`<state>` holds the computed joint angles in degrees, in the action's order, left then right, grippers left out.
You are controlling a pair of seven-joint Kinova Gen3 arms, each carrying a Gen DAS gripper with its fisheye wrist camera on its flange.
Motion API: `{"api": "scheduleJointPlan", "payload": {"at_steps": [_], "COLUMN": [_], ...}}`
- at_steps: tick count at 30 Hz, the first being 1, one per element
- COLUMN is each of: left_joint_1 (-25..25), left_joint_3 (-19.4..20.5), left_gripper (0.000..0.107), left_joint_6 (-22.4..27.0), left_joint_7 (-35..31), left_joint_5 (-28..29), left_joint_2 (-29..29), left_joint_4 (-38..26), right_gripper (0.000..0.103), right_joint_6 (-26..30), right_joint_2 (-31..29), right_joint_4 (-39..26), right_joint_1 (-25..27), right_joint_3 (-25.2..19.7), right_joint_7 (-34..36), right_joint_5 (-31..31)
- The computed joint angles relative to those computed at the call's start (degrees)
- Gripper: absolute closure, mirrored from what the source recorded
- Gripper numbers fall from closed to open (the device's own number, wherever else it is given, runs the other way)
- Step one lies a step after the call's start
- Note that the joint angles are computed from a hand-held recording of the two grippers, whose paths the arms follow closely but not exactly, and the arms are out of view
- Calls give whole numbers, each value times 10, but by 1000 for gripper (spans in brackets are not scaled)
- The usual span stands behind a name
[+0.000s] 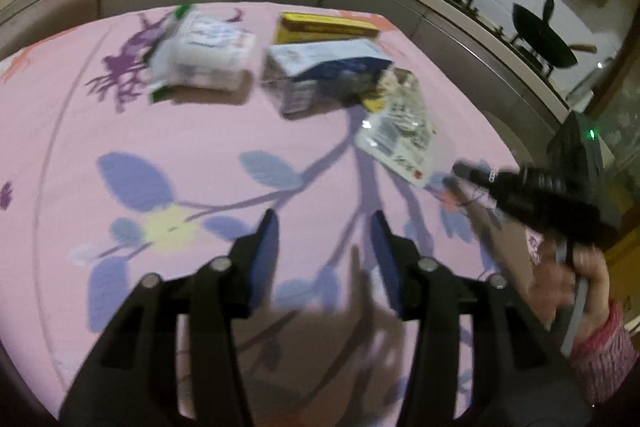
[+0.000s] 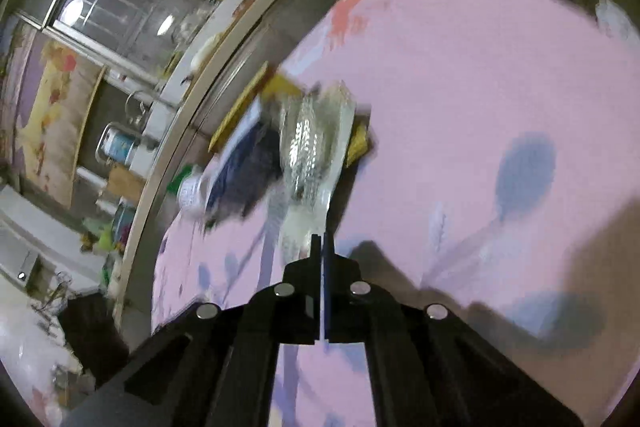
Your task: Collect trash
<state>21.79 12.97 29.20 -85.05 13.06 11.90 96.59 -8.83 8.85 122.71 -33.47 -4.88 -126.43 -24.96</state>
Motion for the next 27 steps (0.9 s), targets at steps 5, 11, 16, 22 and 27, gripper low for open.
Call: {"api": "scheduleJointPlan", "payload": {"at_steps": [5, 11, 16, 22, 27], "left_joint_1": [61, 100, 144, 87, 25], "left_joint_3": [-13, -19, -51, -8, 16], "left_gripper": [42, 32, 72, 107, 107], "left_joint_6": [22, 93, 129, 59, 36], "left_joint_7": [35, 27, 40, -12, -64], "left_joint_5": [-86, -133, -170, -108, -28], "left_joint_2": [61, 163, 200, 130, 71], "left_joint_4": [-91, -248, -300, -185, -83], "right_gripper": [103, 39, 38, 62, 63], "right_joint_6": [-92, -157, -114, -50, 38], "right_joint_2": [-14, -42, -59, -19, 6], "right_joint_4": [56, 102, 94, 36, -40], "right_joint_1": [92, 61, 95, 252, 226], "right_joint_3": [-105, -82, -71, -175, -135], "right_joint_7": [-92, -73, -75, -176, -131], "right_joint_5": [30, -35, 21, 161, 184]}}
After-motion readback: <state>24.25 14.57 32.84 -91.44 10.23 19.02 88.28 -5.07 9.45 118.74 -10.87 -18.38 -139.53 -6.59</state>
